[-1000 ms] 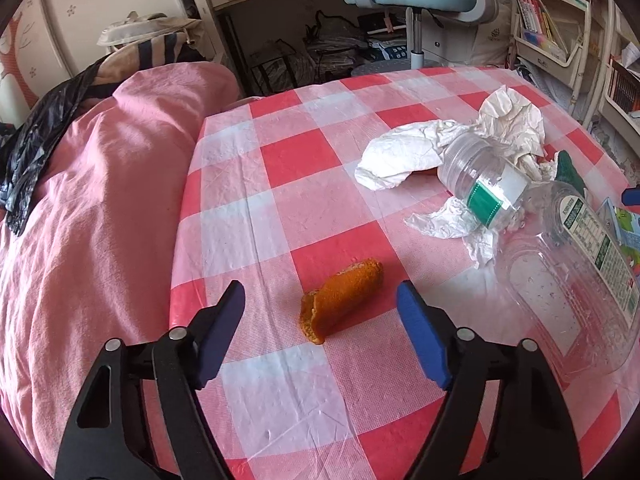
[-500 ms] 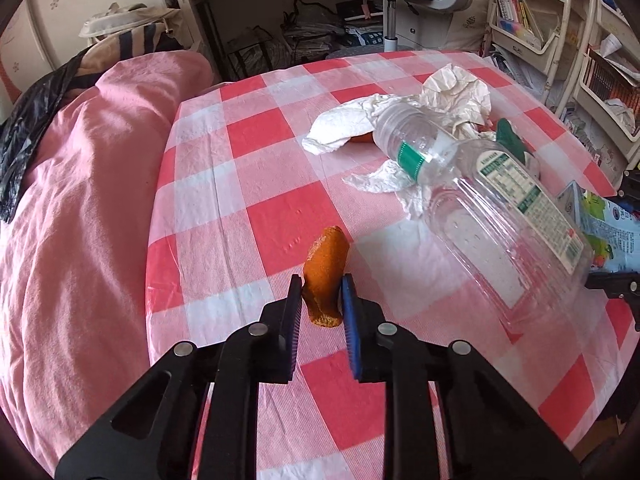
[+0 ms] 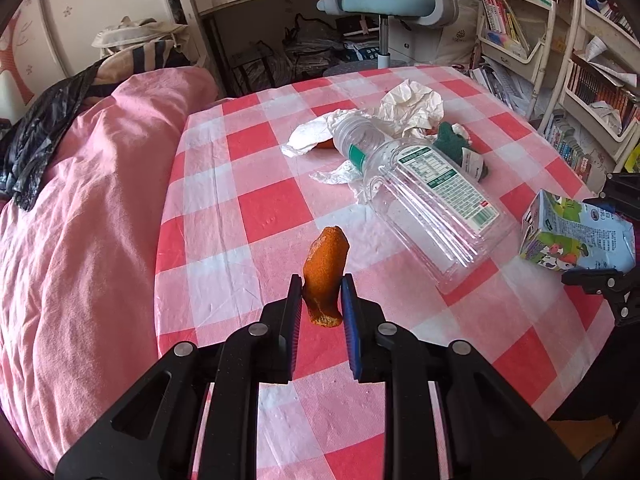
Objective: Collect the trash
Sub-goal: 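Carry snack and carton to the yellow wastebasket and release both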
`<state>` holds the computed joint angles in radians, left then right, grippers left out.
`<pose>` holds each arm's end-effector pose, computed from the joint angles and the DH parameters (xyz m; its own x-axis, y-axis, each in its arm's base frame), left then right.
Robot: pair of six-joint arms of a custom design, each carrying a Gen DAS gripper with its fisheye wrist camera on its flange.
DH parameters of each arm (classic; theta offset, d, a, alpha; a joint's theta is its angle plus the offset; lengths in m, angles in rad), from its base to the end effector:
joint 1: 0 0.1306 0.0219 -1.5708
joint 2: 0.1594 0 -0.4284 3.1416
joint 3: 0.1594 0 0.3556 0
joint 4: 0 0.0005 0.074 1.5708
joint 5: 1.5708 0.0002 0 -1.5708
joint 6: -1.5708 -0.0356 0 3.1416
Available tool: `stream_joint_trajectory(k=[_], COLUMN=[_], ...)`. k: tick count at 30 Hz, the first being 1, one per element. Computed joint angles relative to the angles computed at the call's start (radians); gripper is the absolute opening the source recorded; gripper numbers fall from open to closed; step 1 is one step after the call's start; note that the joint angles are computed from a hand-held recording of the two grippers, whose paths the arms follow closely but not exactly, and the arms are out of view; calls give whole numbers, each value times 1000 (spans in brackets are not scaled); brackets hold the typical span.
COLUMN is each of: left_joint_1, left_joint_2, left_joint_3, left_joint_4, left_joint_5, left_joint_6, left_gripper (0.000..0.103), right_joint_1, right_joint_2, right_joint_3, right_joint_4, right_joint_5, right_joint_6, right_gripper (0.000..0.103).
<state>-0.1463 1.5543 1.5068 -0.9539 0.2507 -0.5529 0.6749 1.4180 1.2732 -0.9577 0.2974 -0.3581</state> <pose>0.4898 -0.0816 0.4463 -0.5654 0.5976 -0.5685 0.6704 0.7345 0.1053 0.3388 0.2571 0.4112 -0.8257 -0.2316 -0.5144 -0.2186 0.9720 -0.0867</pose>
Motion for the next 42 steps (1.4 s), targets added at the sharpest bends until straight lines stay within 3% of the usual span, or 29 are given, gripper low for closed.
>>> stream_joint_trajectory(k=[10, 18, 27, 33, 38, 42], left_joint_1=[-13, -17, -39, -218, -472, -687], left_joint_2=[-88, -100, -134, -179, -187, -140], left_joint_3=[-40, -34, -21, -44, -104, -138], left_joint_4=[59, 73, 52, 15, 45, 103], left_joint_5=[39, 69, 230, 293, 276, 220], left_joint_6=[28, 42, 121, 152, 220, 295], left_gripper=[19, 19, 19, 19, 18, 19], right_joint_1=[-1, 0, 5, -22, -52, -92], right_joint_2=[16, 25, -109, -372, -645, -805], right_joint_3=[2, 7, -35, -199, -373, -513], right_joint_4=[0, 2, 51, -29, -205, -269], right_joint_5=[3, 1, 75, 155, 200, 170], right_joint_6=[20, 36, -2, -151, -373, -505], right_gripper=[60, 60, 59, 59, 59, 59])
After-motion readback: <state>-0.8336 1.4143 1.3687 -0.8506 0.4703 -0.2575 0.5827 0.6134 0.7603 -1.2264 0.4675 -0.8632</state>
